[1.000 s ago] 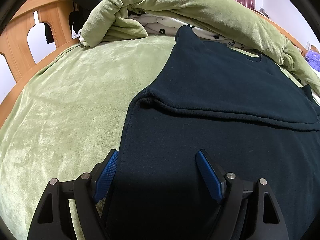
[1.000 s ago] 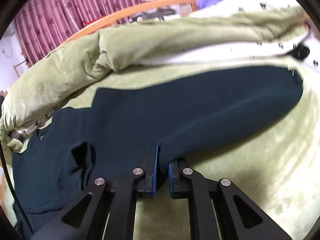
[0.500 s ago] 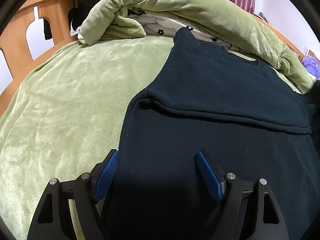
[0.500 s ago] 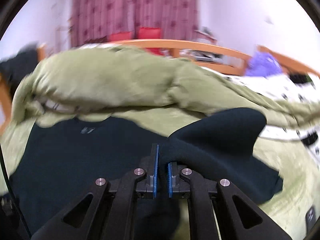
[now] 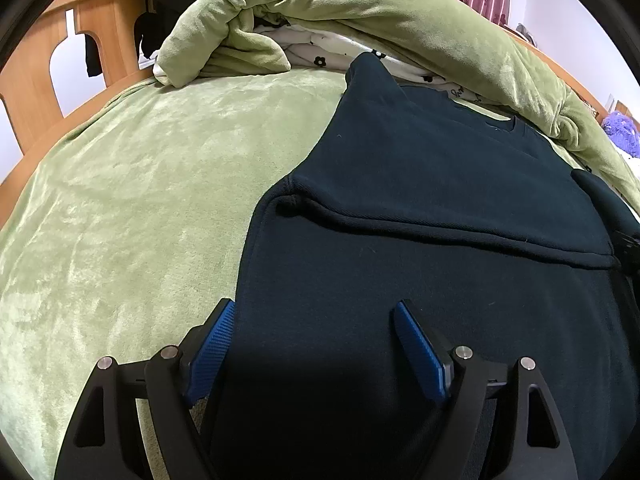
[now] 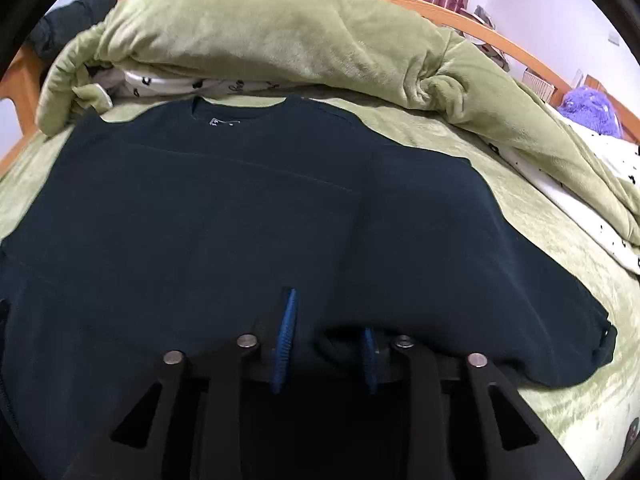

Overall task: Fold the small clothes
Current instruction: 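Fold the held sleeve across the body and open the right tool, then grasp the ribbed sleeve cuff with the right tool and lift it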

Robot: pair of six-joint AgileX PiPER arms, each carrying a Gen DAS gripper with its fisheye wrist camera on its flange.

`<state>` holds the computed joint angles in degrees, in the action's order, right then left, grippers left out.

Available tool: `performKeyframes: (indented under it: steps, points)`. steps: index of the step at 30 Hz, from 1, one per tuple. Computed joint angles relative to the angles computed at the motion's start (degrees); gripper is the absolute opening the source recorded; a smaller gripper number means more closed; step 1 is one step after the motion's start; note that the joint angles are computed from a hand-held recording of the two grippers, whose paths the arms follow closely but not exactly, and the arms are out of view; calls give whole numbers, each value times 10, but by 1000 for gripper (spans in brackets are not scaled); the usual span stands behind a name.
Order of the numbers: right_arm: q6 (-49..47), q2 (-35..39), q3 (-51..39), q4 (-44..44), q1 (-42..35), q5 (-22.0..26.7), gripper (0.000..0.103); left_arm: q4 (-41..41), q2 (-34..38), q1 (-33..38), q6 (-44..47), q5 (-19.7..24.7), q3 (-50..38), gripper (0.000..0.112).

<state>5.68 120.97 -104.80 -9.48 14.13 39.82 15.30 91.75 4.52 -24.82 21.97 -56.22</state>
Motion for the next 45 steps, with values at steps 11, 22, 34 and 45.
performKeyframes:
  steps: [11,22,34,45]
  points:
    - [-92,-177,209,138,-152,-95,60,29,2,-6,-28,0,2,80]
    - [-178,-121,205,314,-274,-70,61,45,4,-10,-42,1,3,81]
    - [-172,-78,169,338,-292,-89,63,43,6,-9,-39,3,1,82]
    - [-27,-7,72,199,-282,-64,25,40,9,-9,-34,4,-1,83]
